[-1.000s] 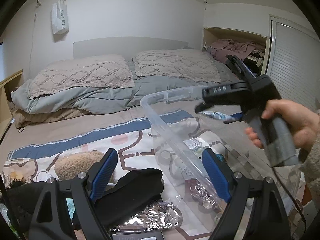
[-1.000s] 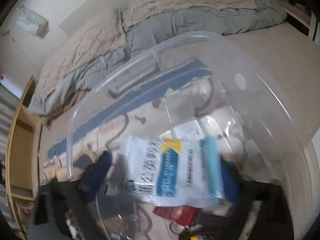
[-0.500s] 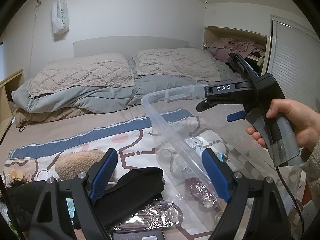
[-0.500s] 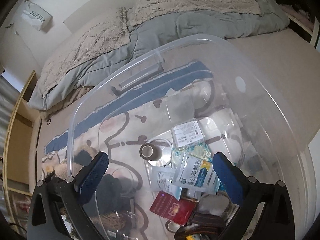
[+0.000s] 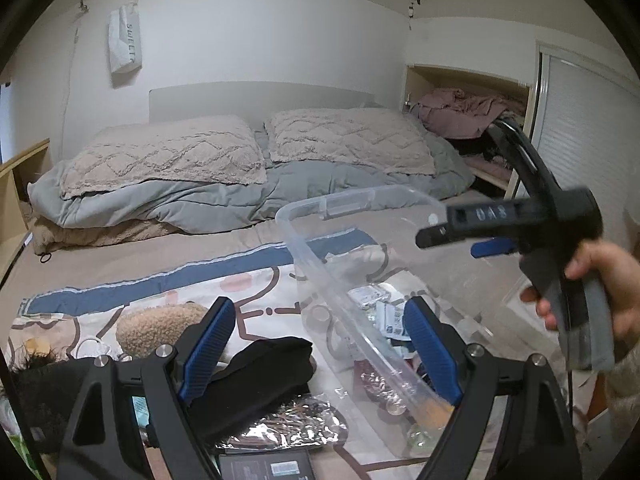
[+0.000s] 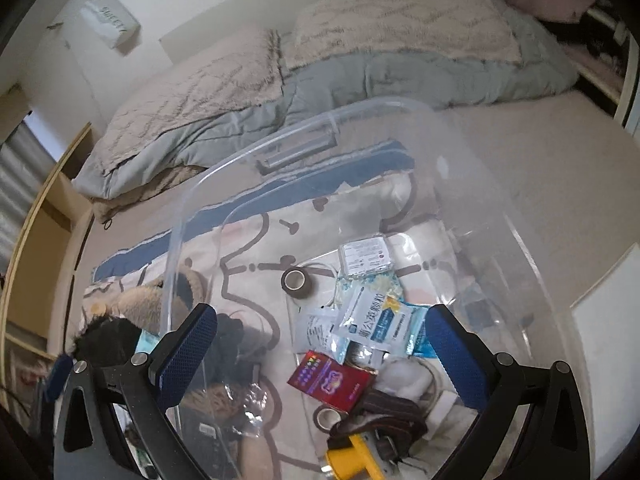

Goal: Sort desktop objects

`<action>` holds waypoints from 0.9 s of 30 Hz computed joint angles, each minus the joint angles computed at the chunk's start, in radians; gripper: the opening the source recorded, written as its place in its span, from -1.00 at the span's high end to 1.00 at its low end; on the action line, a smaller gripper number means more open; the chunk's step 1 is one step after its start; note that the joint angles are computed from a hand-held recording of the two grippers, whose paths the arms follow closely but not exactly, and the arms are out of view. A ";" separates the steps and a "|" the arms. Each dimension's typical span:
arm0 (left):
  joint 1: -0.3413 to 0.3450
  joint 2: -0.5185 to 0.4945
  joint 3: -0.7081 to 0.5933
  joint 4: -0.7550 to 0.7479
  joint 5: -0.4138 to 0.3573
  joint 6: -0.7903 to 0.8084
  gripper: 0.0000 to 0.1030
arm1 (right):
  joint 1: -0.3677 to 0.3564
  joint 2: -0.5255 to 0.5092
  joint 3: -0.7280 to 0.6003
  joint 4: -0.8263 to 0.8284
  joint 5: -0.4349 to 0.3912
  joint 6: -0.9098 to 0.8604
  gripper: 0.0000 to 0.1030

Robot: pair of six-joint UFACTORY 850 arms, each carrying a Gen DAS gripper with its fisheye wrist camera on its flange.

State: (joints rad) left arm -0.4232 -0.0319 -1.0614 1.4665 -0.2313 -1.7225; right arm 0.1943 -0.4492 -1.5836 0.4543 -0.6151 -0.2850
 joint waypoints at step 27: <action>-0.079 0.291 0.128 -0.139 -0.156 0.147 -0.68 | 0.052 0.508 0.496 0.454 0.227 -0.556 -1.00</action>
